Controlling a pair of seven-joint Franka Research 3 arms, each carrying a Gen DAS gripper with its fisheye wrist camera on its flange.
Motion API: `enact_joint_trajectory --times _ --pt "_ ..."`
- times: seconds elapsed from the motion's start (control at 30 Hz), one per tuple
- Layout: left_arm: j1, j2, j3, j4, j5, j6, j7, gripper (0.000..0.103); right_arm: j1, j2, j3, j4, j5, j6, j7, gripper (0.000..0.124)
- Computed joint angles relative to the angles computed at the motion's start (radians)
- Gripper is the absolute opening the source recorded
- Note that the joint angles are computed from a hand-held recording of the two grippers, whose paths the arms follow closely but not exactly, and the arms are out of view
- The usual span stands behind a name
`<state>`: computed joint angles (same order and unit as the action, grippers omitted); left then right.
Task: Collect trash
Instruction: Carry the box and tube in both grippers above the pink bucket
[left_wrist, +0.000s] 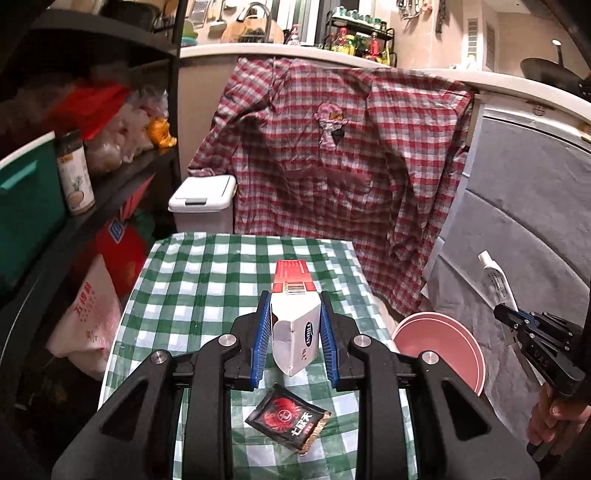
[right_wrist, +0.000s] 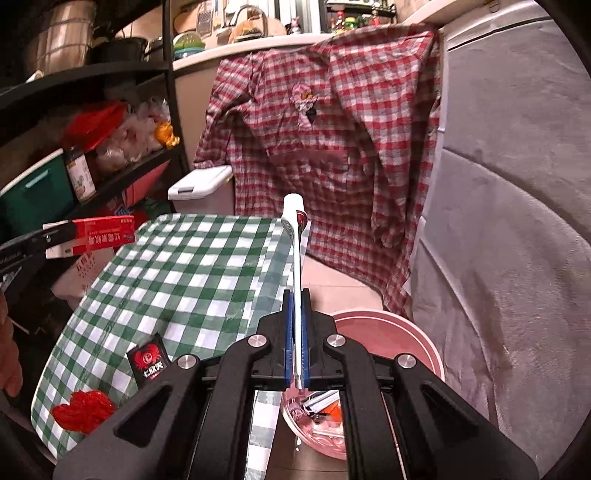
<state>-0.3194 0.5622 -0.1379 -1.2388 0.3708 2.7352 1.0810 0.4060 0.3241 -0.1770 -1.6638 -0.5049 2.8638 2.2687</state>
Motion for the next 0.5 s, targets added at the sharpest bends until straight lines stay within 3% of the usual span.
enact_joint_trajectory --times 0.27,0.5 --pt "-0.031 0.018 0.01 0.026 0.035 -0.002 0.0 0.025 0.049 -0.06 -0.078 -0.056 -0.243 -0.007 0.235 0.004" --pt "-0.053 0.064 0.0 0.086 0.029 -0.017 0.028 0.025 -0.028 -0.098 -0.025 -0.1 -0.319 0.005 0.315 0.004"
